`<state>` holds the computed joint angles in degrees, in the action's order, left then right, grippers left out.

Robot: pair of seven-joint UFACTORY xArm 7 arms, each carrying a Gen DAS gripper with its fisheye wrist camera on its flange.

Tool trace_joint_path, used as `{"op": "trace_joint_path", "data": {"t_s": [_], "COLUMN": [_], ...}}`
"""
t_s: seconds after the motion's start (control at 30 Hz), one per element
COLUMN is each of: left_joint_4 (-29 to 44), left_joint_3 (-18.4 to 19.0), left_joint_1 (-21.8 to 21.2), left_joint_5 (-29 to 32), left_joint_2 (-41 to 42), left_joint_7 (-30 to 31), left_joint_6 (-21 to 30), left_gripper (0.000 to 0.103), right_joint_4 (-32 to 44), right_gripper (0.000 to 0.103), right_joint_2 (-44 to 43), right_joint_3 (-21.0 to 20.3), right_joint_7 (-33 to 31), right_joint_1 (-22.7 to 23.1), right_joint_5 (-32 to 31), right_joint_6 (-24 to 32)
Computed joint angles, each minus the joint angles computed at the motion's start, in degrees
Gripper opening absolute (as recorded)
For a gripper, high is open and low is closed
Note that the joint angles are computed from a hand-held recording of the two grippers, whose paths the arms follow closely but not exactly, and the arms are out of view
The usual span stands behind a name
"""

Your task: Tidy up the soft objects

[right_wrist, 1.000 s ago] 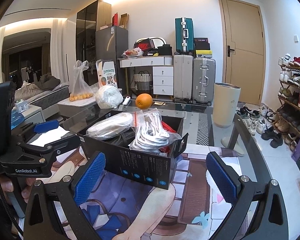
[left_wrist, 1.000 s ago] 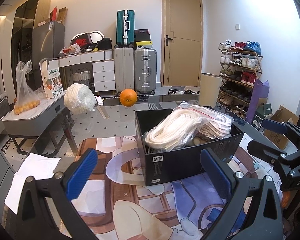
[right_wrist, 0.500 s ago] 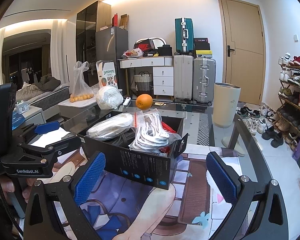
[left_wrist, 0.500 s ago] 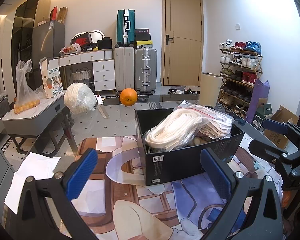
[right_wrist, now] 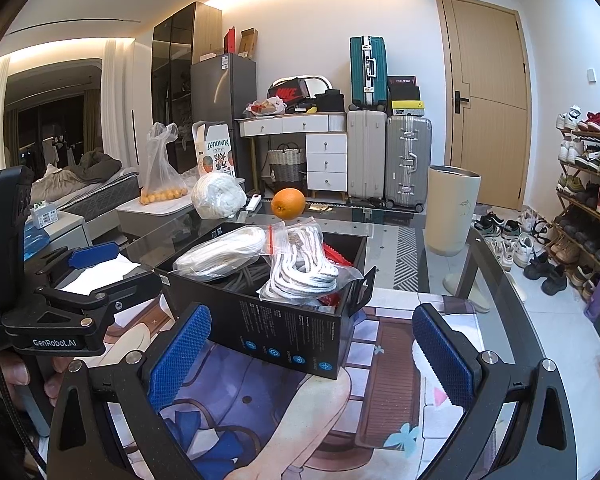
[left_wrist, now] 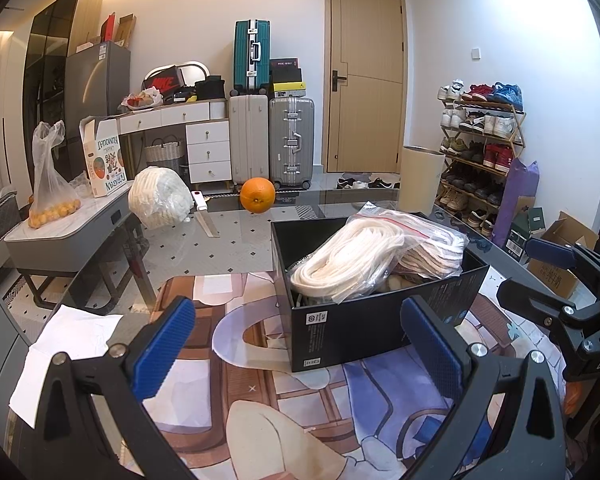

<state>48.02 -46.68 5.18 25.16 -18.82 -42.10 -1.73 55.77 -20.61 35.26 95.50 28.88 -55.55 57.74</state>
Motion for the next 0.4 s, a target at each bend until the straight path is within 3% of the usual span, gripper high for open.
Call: {"op": "trace_joint_path", "data": {"t_s": [0.4], "left_joint_4": [0.05], "left_joint_3": [-0.59], "left_joint_1": [0.62], "left_joint_5": [0.31], "left_joint_2": [-0.11], "left_joint_7": [-0.43], "left_joint_6": [-0.05], "left_gripper": [0.103], "right_joint_4": [-0.11], "right_gripper": [0.102], "right_joint_2": [0.01], "right_joint_3": [-0.16], "right_joint_7": [-0.03], "right_joint_1": [0.09], "right_joint_5": [-0.05], "right_joint_6": [-0.09]}}
